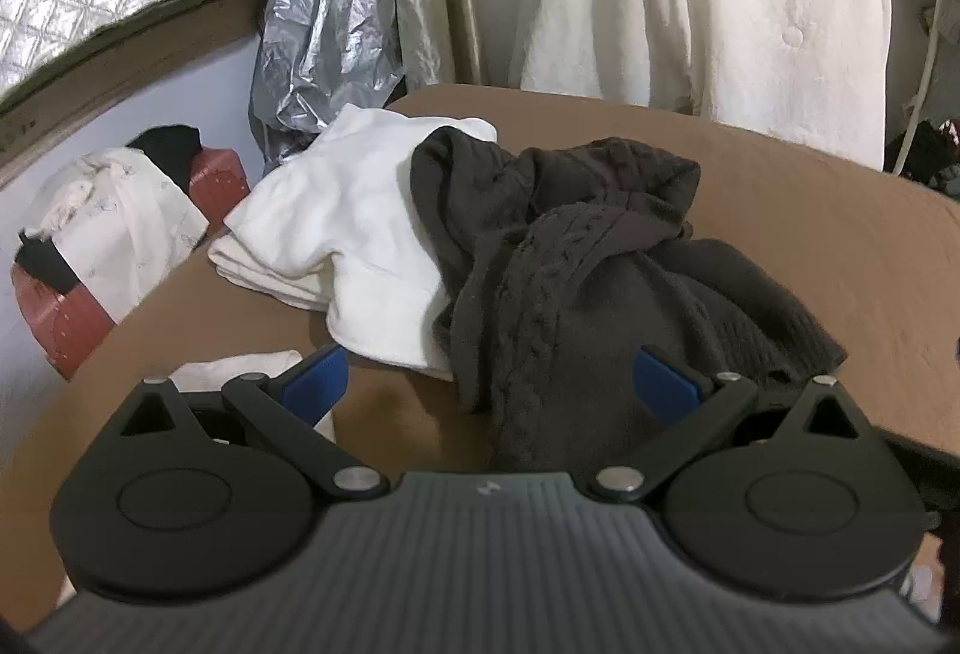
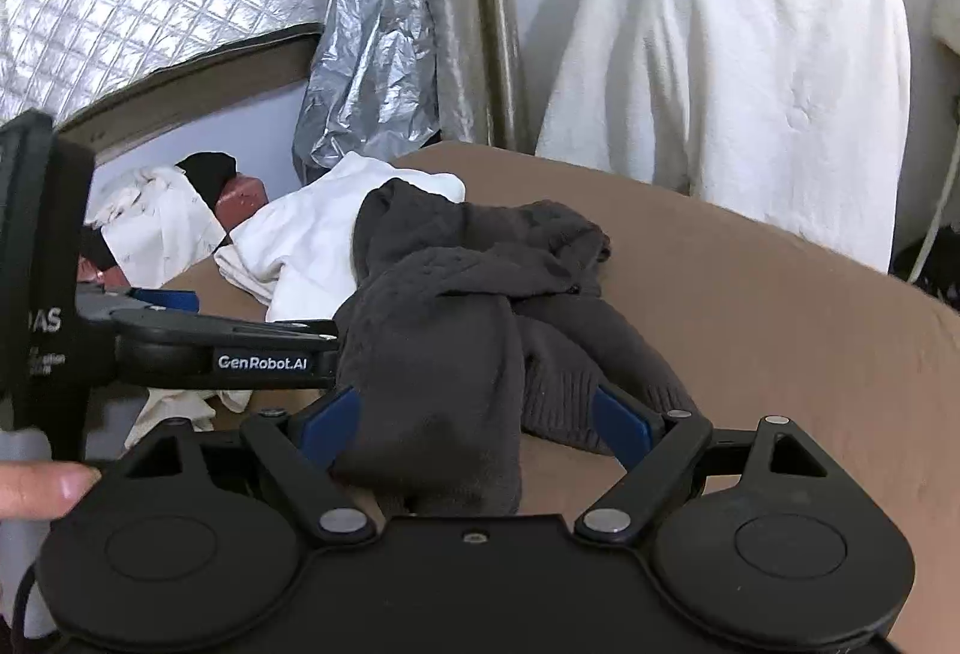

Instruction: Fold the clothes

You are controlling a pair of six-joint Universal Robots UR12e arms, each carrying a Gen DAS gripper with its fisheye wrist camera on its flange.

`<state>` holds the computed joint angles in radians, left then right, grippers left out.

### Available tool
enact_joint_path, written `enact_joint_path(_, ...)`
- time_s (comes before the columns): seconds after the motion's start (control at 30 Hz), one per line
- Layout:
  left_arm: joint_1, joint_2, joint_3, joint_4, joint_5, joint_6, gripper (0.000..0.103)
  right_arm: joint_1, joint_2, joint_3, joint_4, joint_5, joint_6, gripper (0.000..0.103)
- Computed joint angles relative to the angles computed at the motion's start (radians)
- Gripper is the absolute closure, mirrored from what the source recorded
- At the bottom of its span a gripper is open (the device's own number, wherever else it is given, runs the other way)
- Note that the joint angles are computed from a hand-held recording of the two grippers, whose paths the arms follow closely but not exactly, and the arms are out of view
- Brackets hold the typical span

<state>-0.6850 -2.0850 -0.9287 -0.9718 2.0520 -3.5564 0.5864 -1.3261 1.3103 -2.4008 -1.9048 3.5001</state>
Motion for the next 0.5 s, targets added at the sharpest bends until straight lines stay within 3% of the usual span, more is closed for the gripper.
enact_joint_path(0.17, 0.001, -0.003, 0.008, -0.009, -0.007, -0.002, 0.000, -0.014, 0.014, -0.031, 0.036, 0.015, 0.003, 0.015)
enact_joint_path(0.3, 0.002, -0.006, 0.014, -0.016, -0.012, -0.004, 0.000, 0.016, 0.013, -0.005, -0.031, -0.046, -0.012, 0.015)
enact_joint_path(0.5, 0.007, -0.003, 0.012, -0.028, -0.027, -0.016, 0.000, 0.014, 0.013, -0.003, -0.022, -0.015, -0.025, 0.015)
